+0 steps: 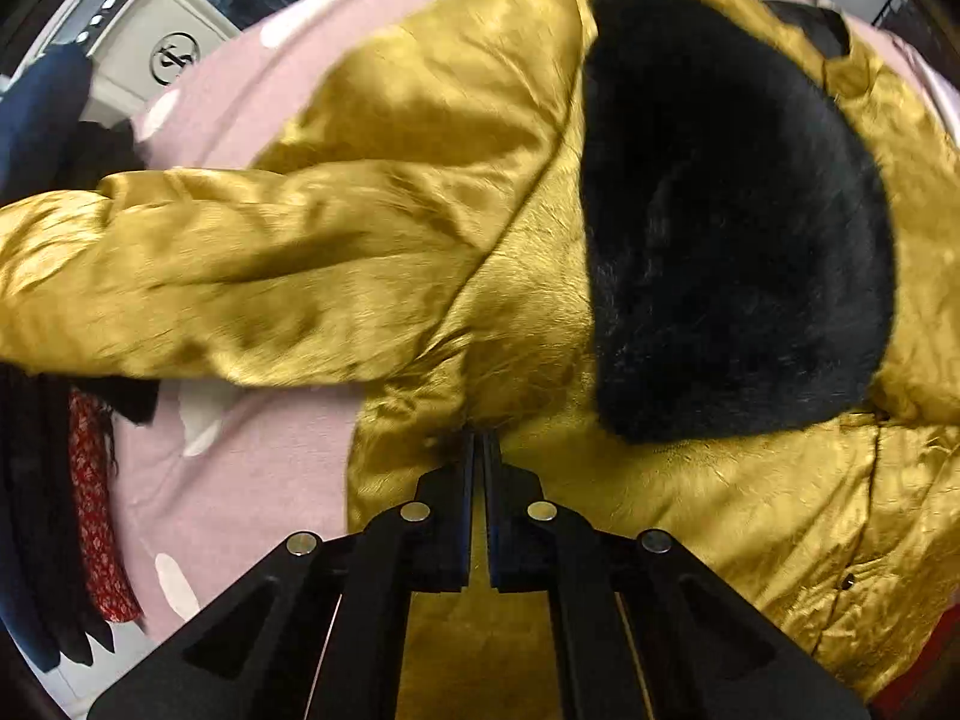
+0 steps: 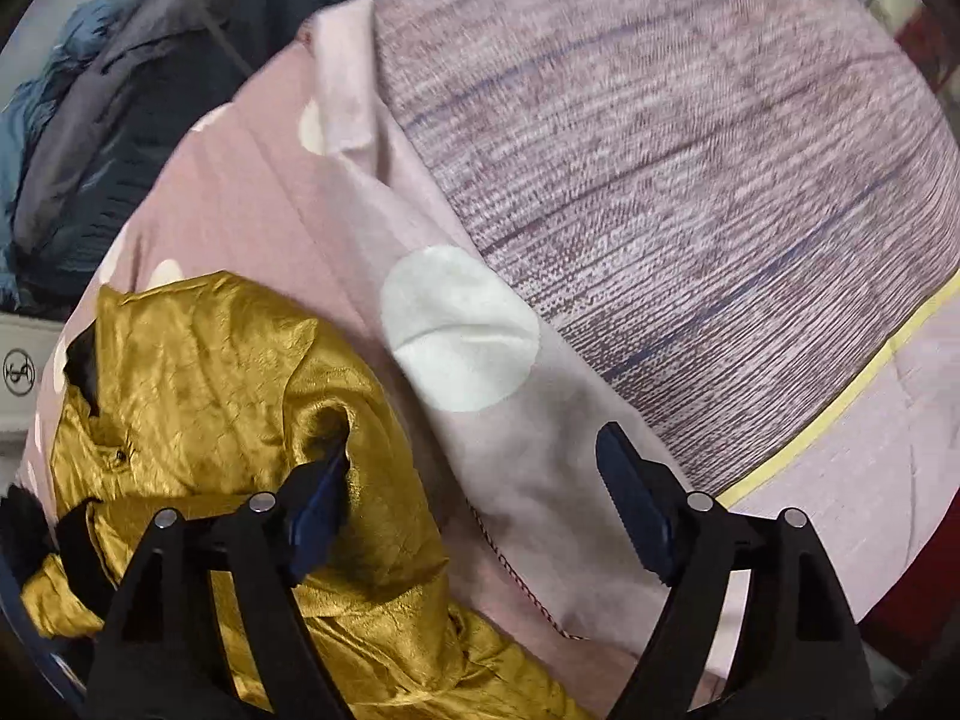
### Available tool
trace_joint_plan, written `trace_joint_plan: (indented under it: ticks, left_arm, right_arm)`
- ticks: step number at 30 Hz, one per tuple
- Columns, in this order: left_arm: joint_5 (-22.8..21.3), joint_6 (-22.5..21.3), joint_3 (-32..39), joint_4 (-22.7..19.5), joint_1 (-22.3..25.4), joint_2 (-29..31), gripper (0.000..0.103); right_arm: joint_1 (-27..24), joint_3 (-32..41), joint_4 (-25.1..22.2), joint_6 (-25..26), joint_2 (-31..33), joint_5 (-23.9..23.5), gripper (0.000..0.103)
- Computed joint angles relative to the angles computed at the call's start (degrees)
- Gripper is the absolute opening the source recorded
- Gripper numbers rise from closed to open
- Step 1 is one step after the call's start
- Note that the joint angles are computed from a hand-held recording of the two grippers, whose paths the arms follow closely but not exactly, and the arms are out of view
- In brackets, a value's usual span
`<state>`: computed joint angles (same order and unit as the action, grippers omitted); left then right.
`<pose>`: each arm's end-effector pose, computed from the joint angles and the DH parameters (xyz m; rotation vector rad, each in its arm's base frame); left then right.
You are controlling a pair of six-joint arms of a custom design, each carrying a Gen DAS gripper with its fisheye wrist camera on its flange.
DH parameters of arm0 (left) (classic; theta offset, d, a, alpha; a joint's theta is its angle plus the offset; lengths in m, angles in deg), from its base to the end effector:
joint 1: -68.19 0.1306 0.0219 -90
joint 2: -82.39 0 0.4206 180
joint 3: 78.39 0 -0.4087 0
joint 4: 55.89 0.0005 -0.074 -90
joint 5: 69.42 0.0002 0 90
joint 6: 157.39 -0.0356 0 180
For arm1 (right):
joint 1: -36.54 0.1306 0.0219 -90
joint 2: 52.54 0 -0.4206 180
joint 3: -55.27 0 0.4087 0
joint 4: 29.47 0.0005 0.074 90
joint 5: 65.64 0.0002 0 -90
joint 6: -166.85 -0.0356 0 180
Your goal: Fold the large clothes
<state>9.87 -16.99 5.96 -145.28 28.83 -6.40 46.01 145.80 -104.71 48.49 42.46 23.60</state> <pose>0.3321 -0.2645 0.3940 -0.2797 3.0574 0.3222 0.4788 0.0798 0.4099 0.4863 2.9341 0.1055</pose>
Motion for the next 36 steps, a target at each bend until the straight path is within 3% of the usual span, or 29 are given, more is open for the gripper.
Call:
trace_joint_plan:
  ticks: [2, 4, 5, 7, 9, 13, 15, 19, 21, 23, 27, 31, 36]
  left_arm:
    - [-1.54, 0.92, 1.48, -0.05, -0.80, -0.82, 0.008]
    - [-3.40, 1.05, 3.53, 0.95, -1.77, -1.15, 0.035]
    - [-5.60, 0.94, 5.07, 1.68, -2.58, -0.91, 0.058]
    - [-8.33, -0.61, 7.02, 4.21, -3.74, -0.46, 0.068]
    - [-8.03, -3.55, 9.22, 6.16, -3.99, 1.25, 0.070]
    - [-5.00, -11.32, 12.79, 9.97, -4.23, 6.36, 0.070]
    - [-4.60, -13.44, 13.80, 9.92, -4.34, 8.61, 0.076]
    - [0.50, -10.21, 12.65, 6.87, -2.16, 12.77, 0.084]
    - [1.90, -8.66, 10.64, 8.13, -1.42, 12.61, 0.098]
    - [1.01, -9.02, 9.79, 9.16, -1.62, 12.60, 0.098]
    - [-0.11, -9.64, 10.13, 9.40, -1.96, 13.43, 0.098]
    - [2.61, -8.04, 8.45, 12.05, -0.55, 12.42, 0.098]
    - [1.84, -7.71, 7.33, 13.67, -0.60, 11.82, 0.098]
  right_arm:
    - [2.59, -2.34, 2.90, 2.12, -4.19, 2.98, 0.081]
    - [5.73, -4.62, 4.96, 2.97, -7.87, 4.53, 0.081]
    - [7.74, -5.61, 6.21, 3.82, -9.59, 5.87, 0.081]
    - [11.40, -6.73, 8.70, 6.11, -11.57, 9.88, 0.082]
    - [14.89, -7.44, 10.63, 9.44, -11.91, 10.68, 0.087]
    - [16.26, -7.48, 7.01, 9.90, -8.61, 1.47, 0.087]
    - [17.12, -7.59, 7.11, 10.10, -6.72, 0.59, 0.087]
    - [18.14, -7.00, 5.31, 10.98, -2.23, 1.44, 0.087]
    - [18.51, -6.72, 3.77, 10.75, 0.29, 1.35, 0.088]
    - [19.51, -6.60, 3.15, 11.07, 2.13, 2.15, 0.098]
    - [22.35, -7.21, 5.46, 11.68, 3.54, 7.43, 0.098]
    - [21.51, -7.47, 6.76, 7.89, 3.58, 5.55, 0.099]
    - [22.24, -9.88, 9.71, 7.49, 1.61, 6.99, 0.099]
